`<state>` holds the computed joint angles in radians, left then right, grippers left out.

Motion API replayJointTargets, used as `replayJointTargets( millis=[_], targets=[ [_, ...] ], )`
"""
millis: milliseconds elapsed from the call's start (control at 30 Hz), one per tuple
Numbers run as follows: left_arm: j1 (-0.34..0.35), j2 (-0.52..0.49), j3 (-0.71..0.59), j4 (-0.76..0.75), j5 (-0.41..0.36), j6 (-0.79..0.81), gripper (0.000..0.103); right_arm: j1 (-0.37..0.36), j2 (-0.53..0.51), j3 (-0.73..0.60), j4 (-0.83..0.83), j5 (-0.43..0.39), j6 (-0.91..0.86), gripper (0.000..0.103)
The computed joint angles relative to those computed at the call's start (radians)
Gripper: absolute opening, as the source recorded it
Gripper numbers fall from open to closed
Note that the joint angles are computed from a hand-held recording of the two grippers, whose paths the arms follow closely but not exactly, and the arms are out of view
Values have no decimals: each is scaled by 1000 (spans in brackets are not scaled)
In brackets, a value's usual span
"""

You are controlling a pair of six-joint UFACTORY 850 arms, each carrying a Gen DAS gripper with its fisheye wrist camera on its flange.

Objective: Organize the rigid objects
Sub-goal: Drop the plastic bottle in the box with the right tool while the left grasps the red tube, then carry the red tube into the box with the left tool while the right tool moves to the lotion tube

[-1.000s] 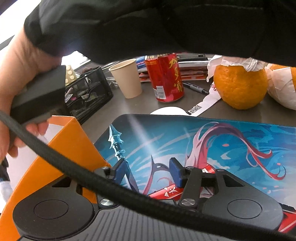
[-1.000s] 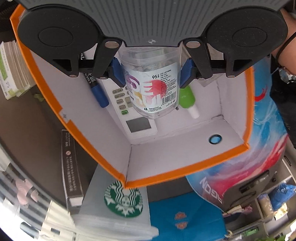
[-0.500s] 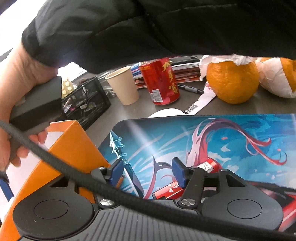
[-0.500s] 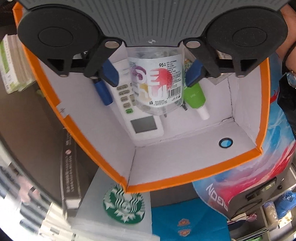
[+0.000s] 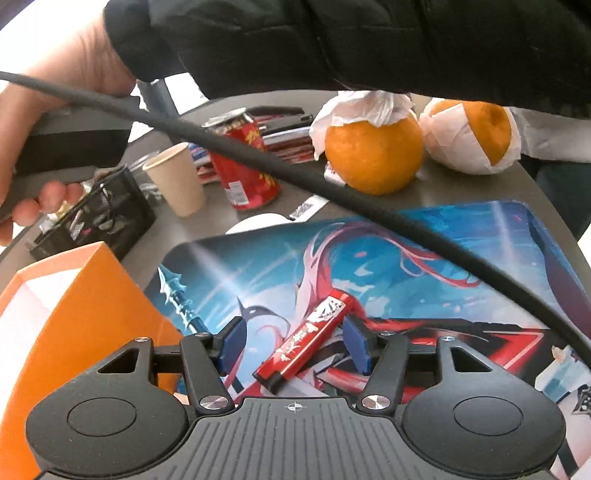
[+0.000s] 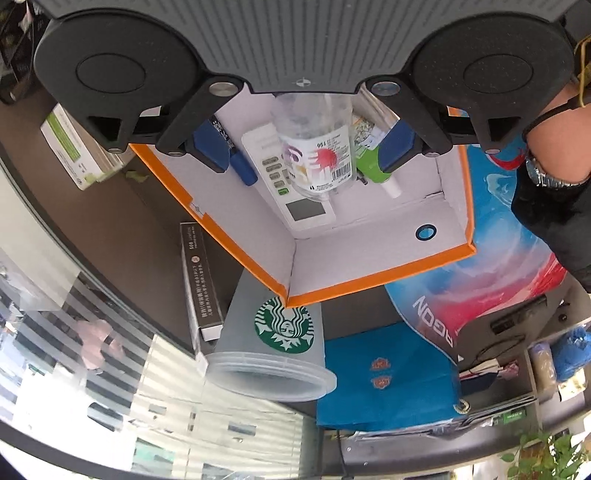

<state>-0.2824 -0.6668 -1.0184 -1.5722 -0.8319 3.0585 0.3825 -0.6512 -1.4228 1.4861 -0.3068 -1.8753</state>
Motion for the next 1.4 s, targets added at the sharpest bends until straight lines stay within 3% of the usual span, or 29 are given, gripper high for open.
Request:
replayJointTargets(
  millis=[133,233,467,933,1400],
  targets=[
    [-5,-18,-42,91,2,-146,54,-4,52,82,264,-25,-240,87],
    [2,-37,-79,193,-23,-271,36,-9,95,144,431,-74,-394,87],
    [3,-24,-56,202,-26,-289,19,-13,167,239,665,-140,-593,88],
    [23,38,19,98,-19,-251,17,-4,289,463,1029,-320,-890,88],
    [121,114,26,-9,-74,-231,17,28,441,754,1413,-554,-1093,88]
  ],
)
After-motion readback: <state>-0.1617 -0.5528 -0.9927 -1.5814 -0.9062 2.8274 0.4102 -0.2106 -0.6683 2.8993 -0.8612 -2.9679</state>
